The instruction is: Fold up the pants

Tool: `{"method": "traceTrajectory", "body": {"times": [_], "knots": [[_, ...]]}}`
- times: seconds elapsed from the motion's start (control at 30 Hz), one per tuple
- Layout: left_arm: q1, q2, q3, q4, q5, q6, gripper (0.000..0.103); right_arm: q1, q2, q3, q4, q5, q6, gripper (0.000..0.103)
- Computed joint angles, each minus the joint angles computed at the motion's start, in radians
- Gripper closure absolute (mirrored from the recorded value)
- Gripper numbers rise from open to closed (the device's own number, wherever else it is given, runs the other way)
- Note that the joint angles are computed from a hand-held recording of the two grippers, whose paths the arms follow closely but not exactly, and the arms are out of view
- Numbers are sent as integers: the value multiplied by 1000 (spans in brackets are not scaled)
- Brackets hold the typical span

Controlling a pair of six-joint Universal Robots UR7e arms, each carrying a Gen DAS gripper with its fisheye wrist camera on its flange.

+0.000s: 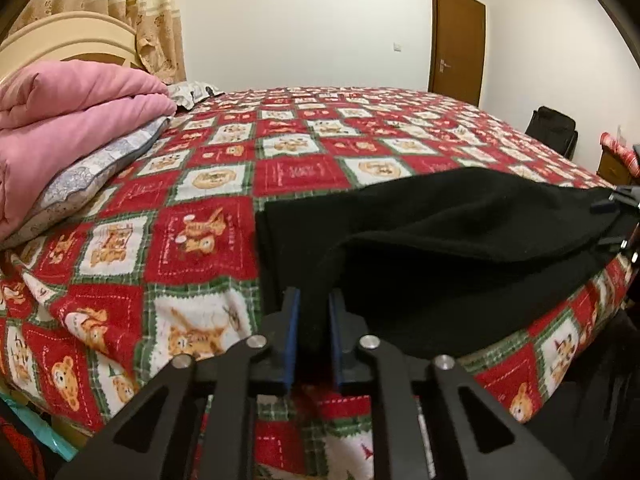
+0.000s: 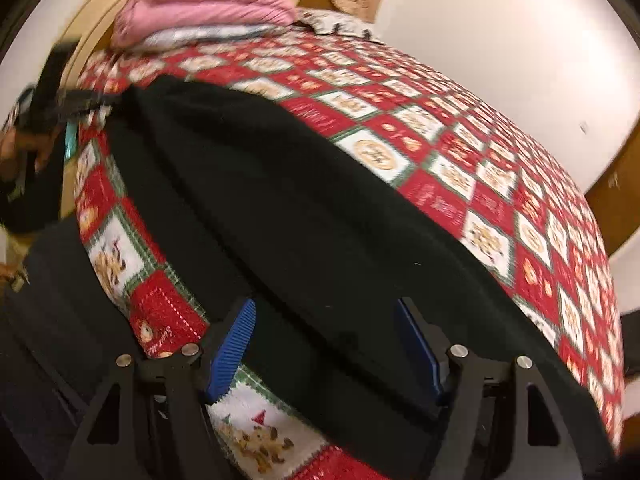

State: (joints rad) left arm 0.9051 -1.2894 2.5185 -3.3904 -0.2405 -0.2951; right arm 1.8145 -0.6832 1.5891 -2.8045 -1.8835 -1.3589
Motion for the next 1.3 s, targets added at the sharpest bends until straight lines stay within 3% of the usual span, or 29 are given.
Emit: {"method": "traceTrajectory", "body": {"times": [0.13, 0.17, 0.2, 0.27, 0.37, 0.4, 0.67, 0.83, 0.9, 1.0, 1.07, 1.2, 1.3], "knots": [[7, -9, -5, 38, -3, -13, 90, 8, 32, 14, -52, -16, -70, 31], [10, -6, -7, 24, -4, -9, 90, 10, 41, 18, -74, -18, -86, 35], [14, 2, -11, -5, -8, 10, 90, 14, 59, 18, -106, -30, -112, 46], [18, 15, -20, -41, -5, 57, 92, 19, 82, 3, -114, -46, -118, 59], [19, 33, -29, -90, 3, 134, 92, 26, 90, -32, -37, -48, -61, 80], [19, 35, -29, -111, 1, 155, 93, 28, 91, -36, -39, -46, -59, 98], [-19, 55, 16, -334, -18, 306, 93, 44, 10, -3, 70, -24, -28, 100], [-28, 52, 69, -372, -44, 269, 93, 30, -10, 38, 78, -48, -43, 100], [-17, 65, 74, -331, -30, 239, 93, 23, 0, 41, 78, -60, -36, 100], [-2, 91, 77, -403, -46, 275, 92, 20, 20, 45, 52, -77, -49, 100], [-3, 99, 78, -427, -36, 292, 86, 20, 29, 46, 36, -84, -56, 100], [-9, 75, 92, -347, -11, 243, 82, 20, 37, 29, 57, -84, -29, 99], [-15, 25, 115, -213, 29, 146, 62, 15, 36, 20, 80, -70, 8, 99]]}}
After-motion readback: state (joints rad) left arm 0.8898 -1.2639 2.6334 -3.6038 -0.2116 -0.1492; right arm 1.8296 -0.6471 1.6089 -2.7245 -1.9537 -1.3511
